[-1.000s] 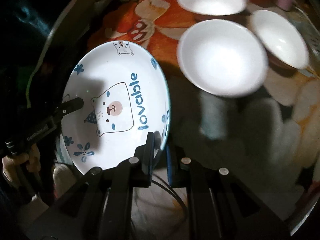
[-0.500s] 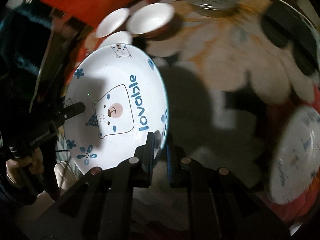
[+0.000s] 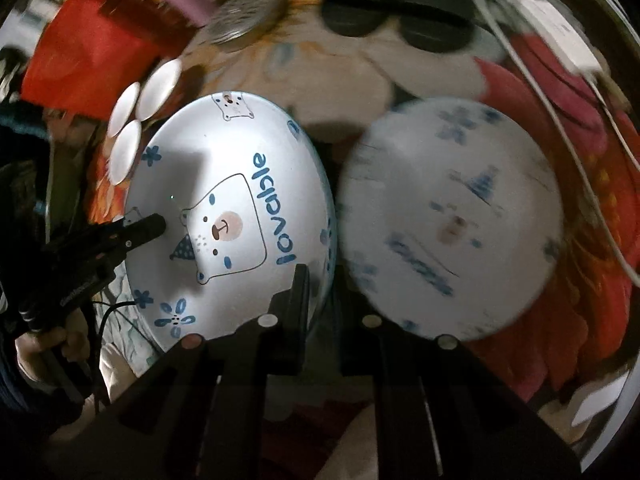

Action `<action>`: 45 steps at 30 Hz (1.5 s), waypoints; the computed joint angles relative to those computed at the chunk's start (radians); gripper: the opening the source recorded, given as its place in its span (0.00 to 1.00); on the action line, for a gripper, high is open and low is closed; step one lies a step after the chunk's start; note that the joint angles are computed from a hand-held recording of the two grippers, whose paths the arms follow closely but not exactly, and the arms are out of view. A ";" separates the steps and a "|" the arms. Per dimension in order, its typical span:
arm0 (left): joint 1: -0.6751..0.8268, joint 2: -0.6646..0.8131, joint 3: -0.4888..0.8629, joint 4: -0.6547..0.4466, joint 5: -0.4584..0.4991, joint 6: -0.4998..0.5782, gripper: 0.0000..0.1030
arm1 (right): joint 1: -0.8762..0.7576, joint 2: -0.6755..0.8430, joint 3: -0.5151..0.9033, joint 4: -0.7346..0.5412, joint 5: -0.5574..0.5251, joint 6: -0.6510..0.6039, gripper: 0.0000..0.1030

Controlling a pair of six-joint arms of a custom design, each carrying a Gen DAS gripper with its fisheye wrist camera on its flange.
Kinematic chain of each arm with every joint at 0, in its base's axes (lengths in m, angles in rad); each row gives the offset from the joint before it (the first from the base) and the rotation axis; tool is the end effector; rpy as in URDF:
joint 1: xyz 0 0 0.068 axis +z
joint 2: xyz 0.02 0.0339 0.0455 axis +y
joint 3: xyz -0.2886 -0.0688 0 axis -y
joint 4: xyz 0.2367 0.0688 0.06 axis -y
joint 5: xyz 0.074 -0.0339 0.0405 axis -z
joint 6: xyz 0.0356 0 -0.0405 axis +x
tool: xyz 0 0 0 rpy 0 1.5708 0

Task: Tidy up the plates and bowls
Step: 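Lower the bear-print plate onto the stacked plates and open both grippers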

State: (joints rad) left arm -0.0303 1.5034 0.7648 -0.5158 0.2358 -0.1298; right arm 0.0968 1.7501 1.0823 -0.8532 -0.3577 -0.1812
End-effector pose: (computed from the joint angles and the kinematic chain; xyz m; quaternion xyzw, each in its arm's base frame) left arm 0.2494 -0.0159 0.1832 -0.0303 0.9804 -0.1283 0.1467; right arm 0.2972 0.0414 0.1908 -0.1407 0.9736 0.1767 0.0320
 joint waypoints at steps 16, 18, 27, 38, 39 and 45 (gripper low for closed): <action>-0.320 0.348 0.281 0.097 -0.057 -0.198 0.16 | -0.304 0.114 0.058 0.009 0.053 -0.068 0.11; -0.332 0.380 0.308 0.093 -0.063 -0.201 0.16 | -0.321 0.128 0.062 0.008 0.052 -0.072 0.11; -0.358 0.431 0.365 0.085 -0.106 -0.191 0.16 | -0.355 0.168 0.083 0.015 0.041 -0.059 0.11; -0.358 0.452 0.380 0.081 -0.114 -0.191 0.26 | -0.391 0.201 0.102 0.022 -0.008 -0.044 0.13; -0.354 0.450 0.377 0.083 -0.106 -0.191 0.30 | -0.394 0.199 0.104 0.021 0.000 -0.046 0.13; -0.321 0.419 0.331 0.103 -0.058 -0.222 0.76 | -0.406 0.179 0.110 -0.002 0.020 -0.063 0.14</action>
State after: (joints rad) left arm -0.3510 1.9219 1.0961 -0.4127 0.1782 -0.3517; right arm -0.3091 1.9291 1.1922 -0.8555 -0.3375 -0.2441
